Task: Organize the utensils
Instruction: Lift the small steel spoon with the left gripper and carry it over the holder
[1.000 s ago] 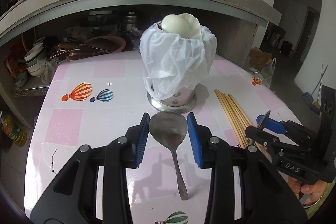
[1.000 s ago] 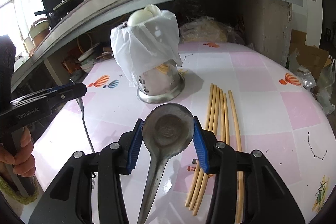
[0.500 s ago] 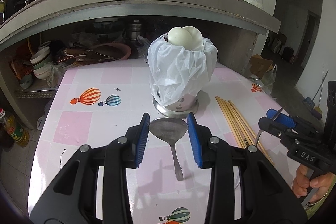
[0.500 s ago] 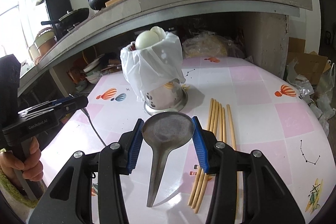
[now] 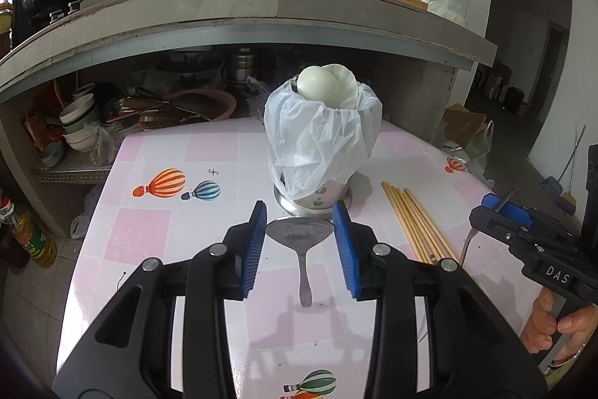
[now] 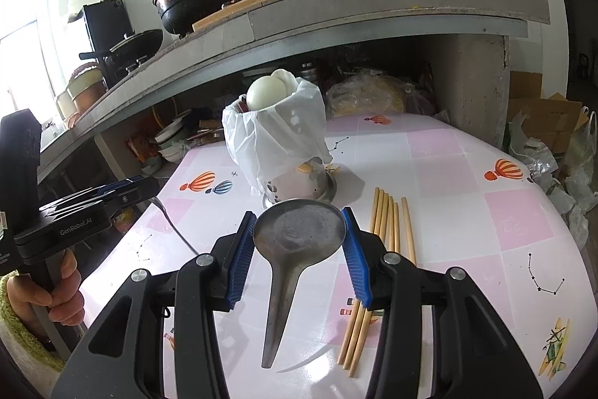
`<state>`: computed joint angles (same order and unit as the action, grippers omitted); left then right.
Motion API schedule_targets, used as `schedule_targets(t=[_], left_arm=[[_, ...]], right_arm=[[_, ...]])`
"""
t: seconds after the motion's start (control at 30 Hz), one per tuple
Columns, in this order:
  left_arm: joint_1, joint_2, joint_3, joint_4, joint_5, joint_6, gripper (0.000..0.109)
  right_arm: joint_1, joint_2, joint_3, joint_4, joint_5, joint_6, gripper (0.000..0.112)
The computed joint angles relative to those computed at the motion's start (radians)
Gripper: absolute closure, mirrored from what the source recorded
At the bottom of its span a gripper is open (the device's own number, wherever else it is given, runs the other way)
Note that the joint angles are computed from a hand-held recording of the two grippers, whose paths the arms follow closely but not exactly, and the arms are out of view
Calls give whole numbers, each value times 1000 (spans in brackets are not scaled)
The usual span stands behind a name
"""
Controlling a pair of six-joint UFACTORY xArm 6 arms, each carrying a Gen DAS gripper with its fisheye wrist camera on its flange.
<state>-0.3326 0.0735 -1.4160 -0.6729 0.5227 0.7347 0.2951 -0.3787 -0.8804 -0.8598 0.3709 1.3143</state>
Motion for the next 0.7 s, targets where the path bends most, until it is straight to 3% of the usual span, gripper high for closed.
schedule_targets(t=[0.7], left_arm=[[-1, -45, -49, -5, -9, 5, 74]], right_arm=[[-6, -36, 24, -30, -20, 31, 68]])
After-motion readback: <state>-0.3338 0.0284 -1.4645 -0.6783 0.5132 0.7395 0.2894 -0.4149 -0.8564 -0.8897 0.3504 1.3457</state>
